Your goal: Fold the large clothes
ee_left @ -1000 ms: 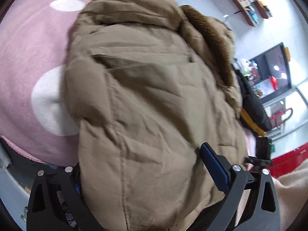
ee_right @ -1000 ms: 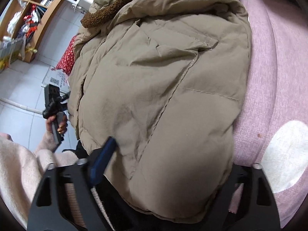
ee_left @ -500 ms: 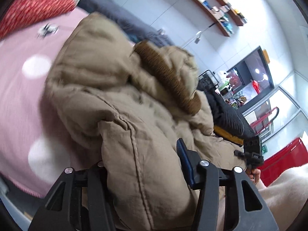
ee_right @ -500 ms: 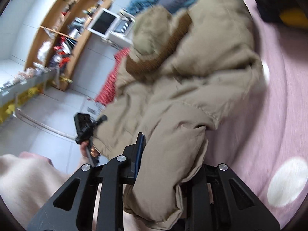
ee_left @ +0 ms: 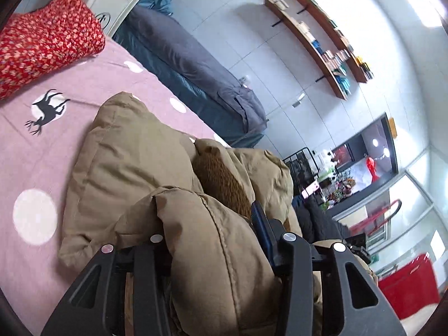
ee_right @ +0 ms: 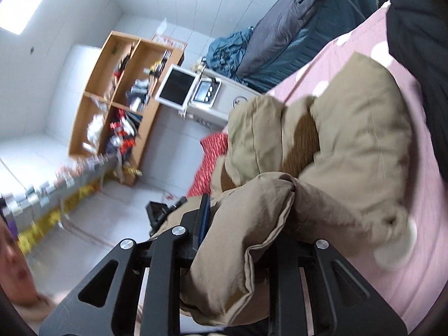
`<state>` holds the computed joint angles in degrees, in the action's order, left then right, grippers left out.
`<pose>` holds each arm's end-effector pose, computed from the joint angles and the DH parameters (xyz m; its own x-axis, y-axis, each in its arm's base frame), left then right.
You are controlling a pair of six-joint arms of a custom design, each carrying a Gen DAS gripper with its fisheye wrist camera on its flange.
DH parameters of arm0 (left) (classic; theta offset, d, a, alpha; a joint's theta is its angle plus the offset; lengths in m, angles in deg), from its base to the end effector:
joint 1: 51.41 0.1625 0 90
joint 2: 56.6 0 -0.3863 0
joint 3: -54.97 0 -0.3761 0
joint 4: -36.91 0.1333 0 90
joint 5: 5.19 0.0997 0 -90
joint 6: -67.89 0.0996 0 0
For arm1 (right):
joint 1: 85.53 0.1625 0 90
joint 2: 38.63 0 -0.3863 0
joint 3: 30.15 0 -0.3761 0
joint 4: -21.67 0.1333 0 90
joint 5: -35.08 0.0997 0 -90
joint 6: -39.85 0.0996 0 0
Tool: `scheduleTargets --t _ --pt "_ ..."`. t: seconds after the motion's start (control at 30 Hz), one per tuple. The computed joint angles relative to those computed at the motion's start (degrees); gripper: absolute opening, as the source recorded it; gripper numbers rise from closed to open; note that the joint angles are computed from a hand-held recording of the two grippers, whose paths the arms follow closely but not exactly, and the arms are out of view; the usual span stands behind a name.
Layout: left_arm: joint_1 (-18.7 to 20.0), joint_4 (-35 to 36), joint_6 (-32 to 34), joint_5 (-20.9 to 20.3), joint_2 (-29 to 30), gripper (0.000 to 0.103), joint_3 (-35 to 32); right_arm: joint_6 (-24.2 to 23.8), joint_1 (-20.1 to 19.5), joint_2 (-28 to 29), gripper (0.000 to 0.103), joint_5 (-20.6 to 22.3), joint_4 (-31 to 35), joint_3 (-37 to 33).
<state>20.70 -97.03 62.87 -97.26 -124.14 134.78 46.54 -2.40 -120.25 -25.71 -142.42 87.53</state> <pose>-0.0769 -0.6605 0.4072 -0.9645 0.2529 0.0766 0.1777 0.8353 -0.5203 0.1217 -0.5107 0.3162 -0.8854 -0.1017 -0.4536 0.1987 0.7993 -0.5671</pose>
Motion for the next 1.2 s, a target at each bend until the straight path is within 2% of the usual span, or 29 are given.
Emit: scheduleTargets --t 0.07,0.17,0.3,0.37,0.5,0.6,0.67,0.73,0.8,0.83,0.87,0.9,0.93,0.97,1.07,1.2 --pt "0.7 3.1 -3.1 -0.4 4.9 0.041 -6.9 3.4 -0.5 3.1 0.021 0.7 0.0 -3.9" --pt "2.4 7.5 -8.6 -3.0 11.4 0.042 -16.3 9.9 -0.6 8.6 0.021 -2.7 -1.0 -10.8" --pt "4.8 12.2 -15.8 -8.3 18.5 0.045 -27.2 22.2 -3.0 14.4 0.021 -2.4 -2.5 -16.4" --pt "5.5 13.9 -17.6 -10.2 20.2 0.046 -30.7 25.0 -3.3 16.3 0.021 -6.0 -1.2 -19.2" --pt "6.6 14.2 -20.2 -14.2 20.5 0.051 -32.9 27.0 -3.7 18.5 0.021 -7.5 1.4 -22.5" --pt "5.6 16.9 -16.3 -10.5 17.6 0.053 -30.7 26.9 -3.4 19.2 0.021 -8.5 4.4 -24.5" --pt "5.5 17.0 -15.5 -10.1 16.5 0.054 -29.6 28.4 -3.9 19.2 0.021 -7.9 4.9 -24.3" --pt "6.1 13.0 -17.8 -12.3 14.2 0.057 -25.7 29.8 -4.5 19.0 0.021 -7.3 4.3 -23.3" --pt "6.5 7.9 -19.6 -13.5 12.0 0.064 -22.1 29.9 -4.4 19.2 0.022 -7.8 4.5 -23.3" --pt "6.3 5.0 -20.2 -12.5 10.4 0.067 -19.6 29.8 -4.3 19.1 0.022 -8.0 4.7 -23.3" --pt "5.6 2.4 -20.1 -9.3 8.7 0.081 -17.5 29.7 -4.4 19.0 0.021 -8.2 4.9 -23.3" --pt "4.4 -0.7 -19.2 -4.1 6.4 0.088 -14.6 29.7 -4.4 19.1 0.021 -8.4 5.0 -23.3" --pt "3.1 -3.3 -17.5 1.3 4.0 0.088 -11.8 30.0 -4.1 19.3 0.021 -8.6 5.2 -23.7" --pt "2.0 -4.4 -16.3 4.3 2.4 0.088 -9.9 30.0 -4.1 19.3 0.021 -8.6 5.4 -23.7" --pt "-1.1 -7.0 -12.4 8.3 -2.1 0.090 -3.6 30.1 -3.7 19.7 0.021 -9.6 5.3 -24.1" --pt "-10.6 -9.6 1.2 25.4 -6.9 0.092 8.8 30.7 -3.6 20.0 0.022 -10.2 4.9 -24.1"
